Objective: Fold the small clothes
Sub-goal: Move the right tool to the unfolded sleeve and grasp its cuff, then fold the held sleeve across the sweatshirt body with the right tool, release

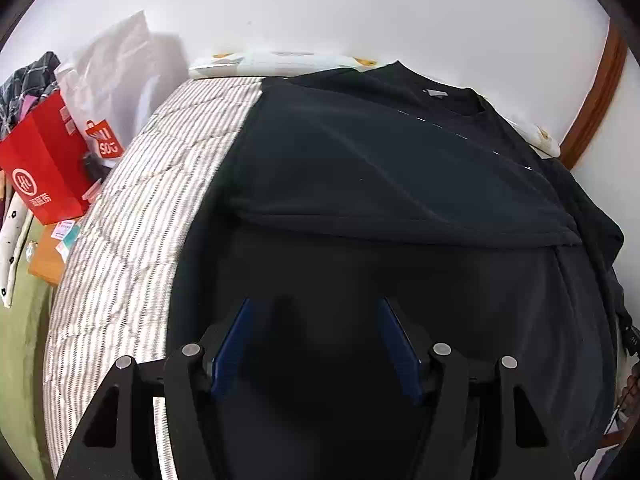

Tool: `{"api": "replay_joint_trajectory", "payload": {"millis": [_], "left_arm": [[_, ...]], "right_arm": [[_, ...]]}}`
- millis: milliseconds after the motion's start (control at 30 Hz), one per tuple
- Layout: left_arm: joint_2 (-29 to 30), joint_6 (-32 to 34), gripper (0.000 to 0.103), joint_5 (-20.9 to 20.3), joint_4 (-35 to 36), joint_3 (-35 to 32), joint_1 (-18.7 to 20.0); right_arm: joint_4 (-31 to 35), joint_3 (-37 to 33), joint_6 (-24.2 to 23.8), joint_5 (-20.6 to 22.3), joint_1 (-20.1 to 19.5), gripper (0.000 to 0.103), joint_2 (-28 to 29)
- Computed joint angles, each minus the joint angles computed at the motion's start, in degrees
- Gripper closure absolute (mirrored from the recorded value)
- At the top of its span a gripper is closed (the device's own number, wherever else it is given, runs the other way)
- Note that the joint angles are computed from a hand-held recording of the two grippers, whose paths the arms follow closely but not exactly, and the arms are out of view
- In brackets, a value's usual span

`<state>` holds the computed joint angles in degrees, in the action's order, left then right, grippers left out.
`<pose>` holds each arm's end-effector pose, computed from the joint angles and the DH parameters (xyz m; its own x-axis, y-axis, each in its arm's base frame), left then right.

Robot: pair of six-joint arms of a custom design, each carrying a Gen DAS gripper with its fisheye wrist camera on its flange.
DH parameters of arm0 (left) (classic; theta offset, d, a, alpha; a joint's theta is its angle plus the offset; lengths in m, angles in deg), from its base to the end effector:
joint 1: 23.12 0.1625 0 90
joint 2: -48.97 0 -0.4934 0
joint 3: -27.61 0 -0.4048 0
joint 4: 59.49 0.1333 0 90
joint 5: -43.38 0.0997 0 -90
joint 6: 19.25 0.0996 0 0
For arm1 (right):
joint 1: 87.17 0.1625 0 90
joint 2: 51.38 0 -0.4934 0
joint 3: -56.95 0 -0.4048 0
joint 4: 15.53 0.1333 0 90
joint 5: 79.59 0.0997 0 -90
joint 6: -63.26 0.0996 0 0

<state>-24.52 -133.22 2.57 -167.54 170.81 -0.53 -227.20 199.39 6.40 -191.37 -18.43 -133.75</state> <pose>-0.1889 -0.3046 0.1373 -0.6440 -0.5555 -0.5260 0.0388 0.6629 -0.7477 -0.0539 -0.4042 0.3444 -0.5528 -0.0208 0.8330 -0.5313 0.7790 -0.3331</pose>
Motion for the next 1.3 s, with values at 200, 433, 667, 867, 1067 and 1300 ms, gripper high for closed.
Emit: {"api": "replay_joint_trajectory", "payload": {"millis": [200,433,667,867,1067,1300], "left_arm": [[-1.9,-5.1,0.041,-2.6,8.7,0.5,-1.9],[-5.1,-4.8,0.041,-5.4,8.5,4.2,-5.8],[-9.0,-5.8,0.040,-6.7,11.6,6.5,-8.9],[-13.0,-7.2,0.039,-5.1,11.4,8.1,-9.0],[-12.2,-5.5,0.038,-4.0,8.3,8.6,-8.0],[-9.4,-1.9,0.037,-3.6,3.4,8.5,-6.9]], "right_arm": [[-8.4,-0.5,-0.7,-2.1,5.6,0.089,1.9],[-7.0,-2.2,1.6,-3.2,23.7,0.089,5.5],[-1.5,-4.7,7.4,-1.8,38.7,0.089,15.2],[-1.2,-7.9,9.1,-0.2,43.9,0.088,28.0],[0.3,-10.9,11.1,-2.9,42.1,0.084,37.9],[-0.7,-7.7,9.0,-4.4,40.2,0.033,37.5]]}}
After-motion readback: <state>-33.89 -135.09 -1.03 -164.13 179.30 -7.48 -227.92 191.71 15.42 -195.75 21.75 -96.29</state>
